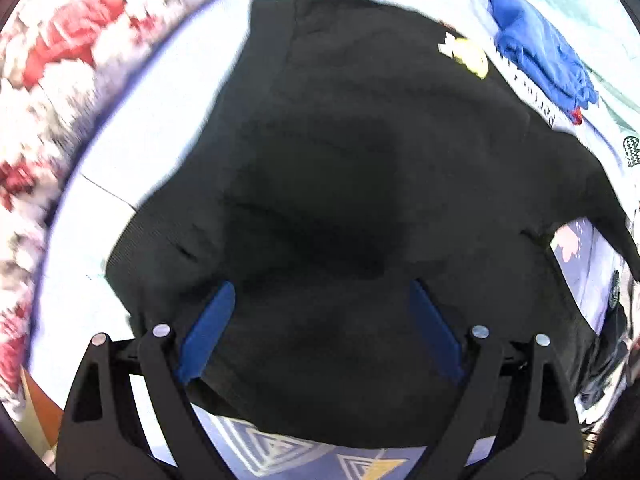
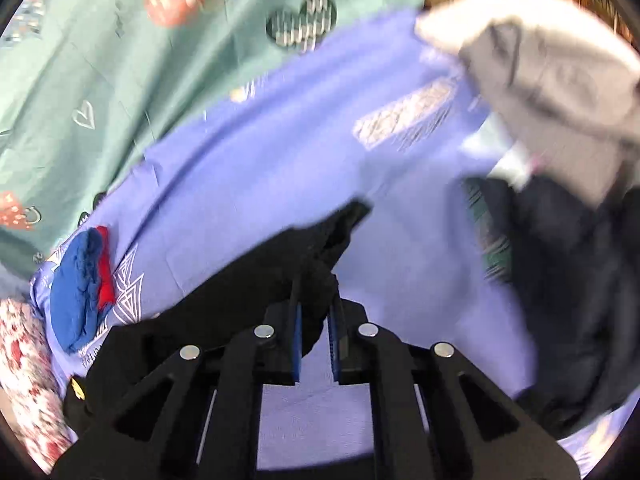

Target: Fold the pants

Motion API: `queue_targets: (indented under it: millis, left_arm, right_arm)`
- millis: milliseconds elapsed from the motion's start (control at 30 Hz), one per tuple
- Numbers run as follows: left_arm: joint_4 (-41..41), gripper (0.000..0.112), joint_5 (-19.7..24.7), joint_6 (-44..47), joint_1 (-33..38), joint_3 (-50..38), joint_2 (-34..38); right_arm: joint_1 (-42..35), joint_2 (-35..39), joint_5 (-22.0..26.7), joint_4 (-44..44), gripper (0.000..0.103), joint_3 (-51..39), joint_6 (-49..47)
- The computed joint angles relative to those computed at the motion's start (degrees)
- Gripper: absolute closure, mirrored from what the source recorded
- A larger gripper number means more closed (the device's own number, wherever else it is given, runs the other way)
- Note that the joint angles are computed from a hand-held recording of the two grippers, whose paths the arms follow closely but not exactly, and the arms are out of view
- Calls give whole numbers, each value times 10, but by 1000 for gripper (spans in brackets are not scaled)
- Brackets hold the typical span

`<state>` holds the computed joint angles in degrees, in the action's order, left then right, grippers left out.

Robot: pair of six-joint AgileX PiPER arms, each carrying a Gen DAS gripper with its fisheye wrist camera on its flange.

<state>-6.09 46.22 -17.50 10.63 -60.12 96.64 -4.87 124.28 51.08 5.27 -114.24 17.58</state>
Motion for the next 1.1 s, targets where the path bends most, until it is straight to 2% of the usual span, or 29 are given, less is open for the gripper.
queue_targets:
  millis: [100, 133, 200, 267, 300, 333, 367, 400, 467, 500, 567, 700, 767, 833, 867, 967, 1000, 1100]
  left_arm:
    - [23, 23, 4, 3, 13, -13, -1]
    - [34, 23, 6, -2, 19, -19, 0]
    - [45, 23, 10, -8, 29, -29, 1]
    - [47, 23, 14, -10, 36, -39, 5]
    - [47, 23, 15, -9, 38, -41, 6]
    - [49, 23, 18, -11, 37, -47, 9]
    - [48, 23, 26, -4, 42, -58, 14]
    - [50, 23, 29, -5, 39, -64, 17]
    - [52, 23, 36, -3, 34, -74, 20]
    - [54, 23, 38, -4, 30, -77, 21]
    - [56, 23, 40, -4, 26, -84, 26]
    - [75, 23, 41, -26, 9, -97, 35]
    - [80, 23, 38, -28, 9, -99, 34]
    - [87, 23, 32, -32, 10, -94, 30]
    - [92, 23, 31, -35, 12, -97, 33]
    - [110, 23, 40, -35, 18, -119, 49]
    - [127, 23, 43, -42, 16, -136, 59]
    - [155, 23, 58, -51, 14, -186, 83]
  right_arm:
    - [-38, -54, -6, 1, 92, 63, -66]
    - [-54, -50, 5, 22, 92, 66, -95]
    - [-88, -38, 47, 50, 88, 74, -154]
    - [-80, -1, 108, -4, 83, 56, -159]
    - [-66, 10, 126, -60, 78, 65, -139]
    - [-60, 12, 127, -92, 74, 73, -122]
    - [-54, 10, 114, -113, 60, 86, -105]
    - [-54, -2, 83, -112, 51, 105, -90]
    - [-55, -20, 32, -99, 51, 125, -69]
    - [-48, -17, 20, -99, 51, 114, -64]
    - [-32, 11, 33, -99, 51, 67, -82]
    - [1, 118, 128, -85, 51, -75, -154]
    - [27, 148, 146, -119, 51, -98, -167]
    - [50, 130, 98, -163, 54, -43, -187]
    - [52, 125, 87, -164, 61, -31, -195]
    - [46, 144, 129, -136, 103, -76, -233]
    - [51, 150, 139, -149, 103, -91, -237]
    - [52, 137, 102, -166, 103, -119, -209]
